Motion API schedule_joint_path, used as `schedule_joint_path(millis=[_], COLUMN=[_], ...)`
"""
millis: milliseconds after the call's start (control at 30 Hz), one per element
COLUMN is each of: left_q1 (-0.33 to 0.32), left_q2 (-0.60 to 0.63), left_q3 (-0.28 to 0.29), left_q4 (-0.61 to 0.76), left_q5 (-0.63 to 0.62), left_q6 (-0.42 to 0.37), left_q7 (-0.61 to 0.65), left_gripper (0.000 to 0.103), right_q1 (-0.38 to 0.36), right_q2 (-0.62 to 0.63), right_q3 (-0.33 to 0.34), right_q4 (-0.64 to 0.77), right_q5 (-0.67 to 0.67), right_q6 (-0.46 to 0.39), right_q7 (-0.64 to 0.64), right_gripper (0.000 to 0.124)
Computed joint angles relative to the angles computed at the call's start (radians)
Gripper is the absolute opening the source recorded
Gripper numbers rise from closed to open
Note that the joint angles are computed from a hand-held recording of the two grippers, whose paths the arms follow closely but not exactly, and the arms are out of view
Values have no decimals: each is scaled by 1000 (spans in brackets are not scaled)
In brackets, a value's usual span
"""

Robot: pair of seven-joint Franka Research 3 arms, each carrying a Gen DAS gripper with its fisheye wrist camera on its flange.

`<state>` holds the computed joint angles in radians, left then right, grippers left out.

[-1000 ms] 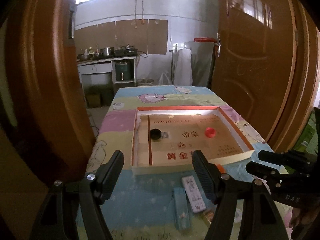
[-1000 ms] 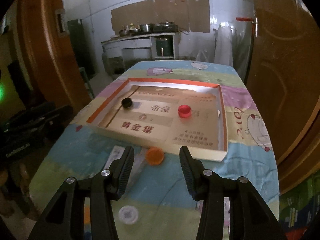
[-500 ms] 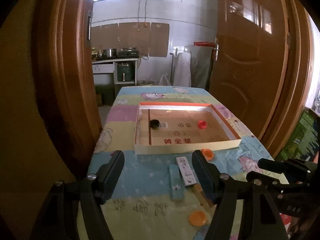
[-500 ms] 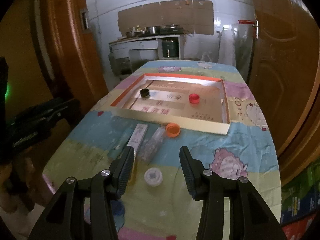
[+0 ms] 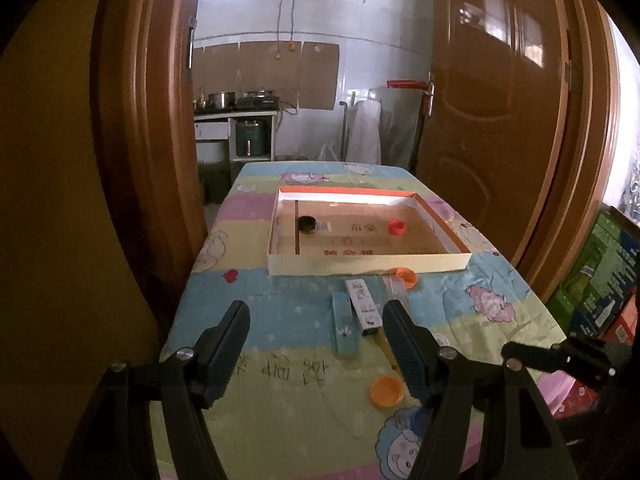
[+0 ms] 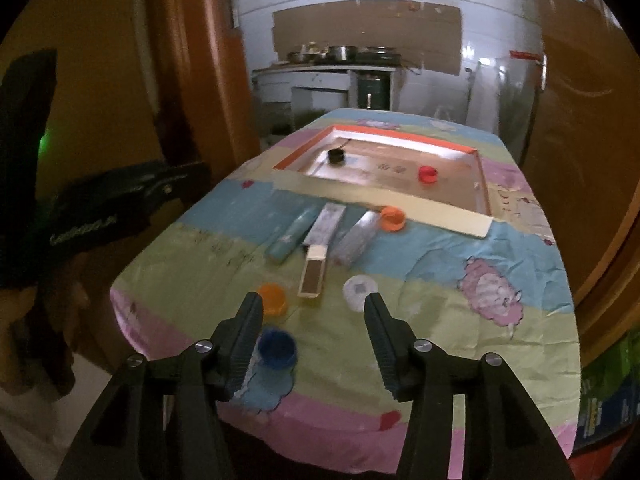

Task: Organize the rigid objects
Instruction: 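Withdraw both grippers from the box lid toward the remaining caps, then grasp the orange cap with the left gripper while the right gripper grasps the blue cap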

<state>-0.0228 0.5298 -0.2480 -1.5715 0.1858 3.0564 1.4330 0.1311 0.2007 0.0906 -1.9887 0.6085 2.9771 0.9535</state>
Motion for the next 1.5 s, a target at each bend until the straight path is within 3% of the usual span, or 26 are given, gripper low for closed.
schedule_joint_path(millis=[100, 300, 467, 700, 800, 900, 967, 1100, 1267, 1400, 1500], left_q1=[13, 17, 43, 77, 93, 102, 98, 65, -17, -41, -38], left_q2=[-6, -4, 4, 34, 55, 72, 82, 103, 126, 163, 160], left_q3=[-12, -12, -43, -103, -144, -178, -187, -171, -83, -54, -54], left_q4=[-21, -40, -48, -30, -18, -11, -4, 19, 58, 113, 96], left_q5=[-8, -13, -29, -54, -71, -93, -108, -131, -112, -102, -95], left_q6=[6, -8, 1, -21, -48, -68, -85, -116, -138, -180, -148], left_q7=[2, 0, 25, 96, 159, 226, 260, 294, 260, 233, 228], left_gripper=[69, 67, 67, 67, 67, 67, 67, 67, 67, 48, 31], right_q1=[-15, 8, 27, 30, 38, -5, 3, -13, -46, -60, -54], right_q2=[-2, 47, 106, 140, 133, 121, 104, 72, 59, 59, 59], right_q3=[36, 34, 7, 1, -11, 19, 2, -3, 17, 29, 22], right_q4=[-18, -8, 35, 51, 38, 32, 11, -33, -47, -43, -42], right_q5=[62, 36, -39, -116, -141, -108, -119, -113, -58, -6, 5], right_q6=[6, 25, -27, -12, 4, -17, -7, 17, 25, 15, 15], right_q7=[-78, -112, -45, 18, 49, 30, 43, 42, 7, -23, -22], right_gripper=[55, 55, 55, 54, 31, 30, 30, 30, 31, 31, 31])
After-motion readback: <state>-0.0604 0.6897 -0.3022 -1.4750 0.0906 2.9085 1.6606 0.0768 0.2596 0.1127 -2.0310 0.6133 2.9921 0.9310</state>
